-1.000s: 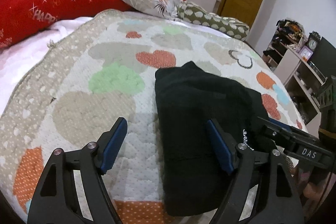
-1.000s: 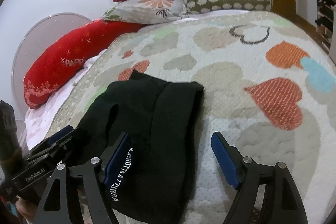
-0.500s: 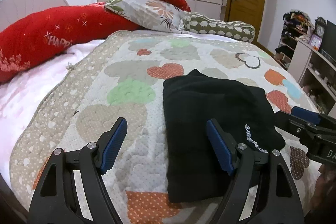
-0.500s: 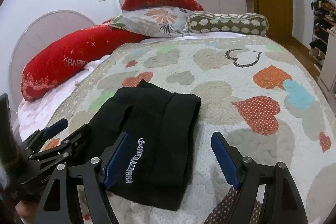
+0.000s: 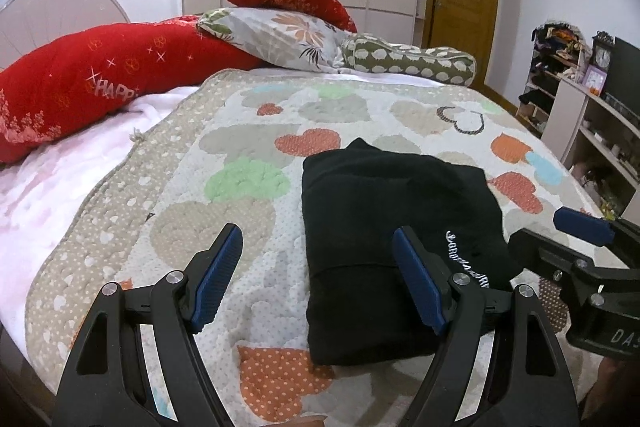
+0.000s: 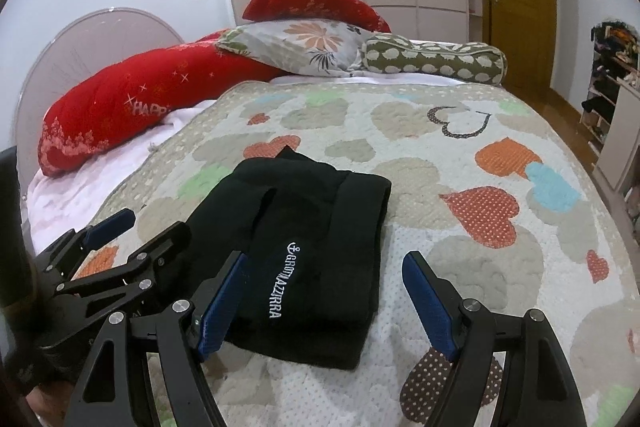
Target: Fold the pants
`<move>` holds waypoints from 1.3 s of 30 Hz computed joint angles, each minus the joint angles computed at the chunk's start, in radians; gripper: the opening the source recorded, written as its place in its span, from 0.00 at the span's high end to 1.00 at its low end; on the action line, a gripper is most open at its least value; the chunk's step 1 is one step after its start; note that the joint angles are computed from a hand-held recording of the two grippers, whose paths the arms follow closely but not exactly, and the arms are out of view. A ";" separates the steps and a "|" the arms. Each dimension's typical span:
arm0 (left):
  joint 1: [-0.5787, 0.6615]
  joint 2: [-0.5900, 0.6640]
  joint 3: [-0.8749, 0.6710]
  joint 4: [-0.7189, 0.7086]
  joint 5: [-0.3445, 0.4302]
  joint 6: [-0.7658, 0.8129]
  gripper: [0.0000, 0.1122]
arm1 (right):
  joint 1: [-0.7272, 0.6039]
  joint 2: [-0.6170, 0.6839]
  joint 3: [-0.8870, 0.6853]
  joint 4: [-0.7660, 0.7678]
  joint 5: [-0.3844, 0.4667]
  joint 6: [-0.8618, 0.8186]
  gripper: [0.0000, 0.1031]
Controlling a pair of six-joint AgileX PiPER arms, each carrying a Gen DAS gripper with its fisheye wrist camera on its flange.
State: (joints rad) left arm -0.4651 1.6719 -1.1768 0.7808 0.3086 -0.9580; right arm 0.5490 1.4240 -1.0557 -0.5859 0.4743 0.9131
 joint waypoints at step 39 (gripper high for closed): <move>-0.042 -0.022 0.036 0.264 0.026 -0.250 0.30 | 0.008 -0.020 0.034 0.055 -0.038 -0.036 0.25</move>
State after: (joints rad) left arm -0.5067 1.6501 -1.1406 1.0448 0.3342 -1.2078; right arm 0.5567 1.4041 -1.0213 -0.5305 0.4366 0.8767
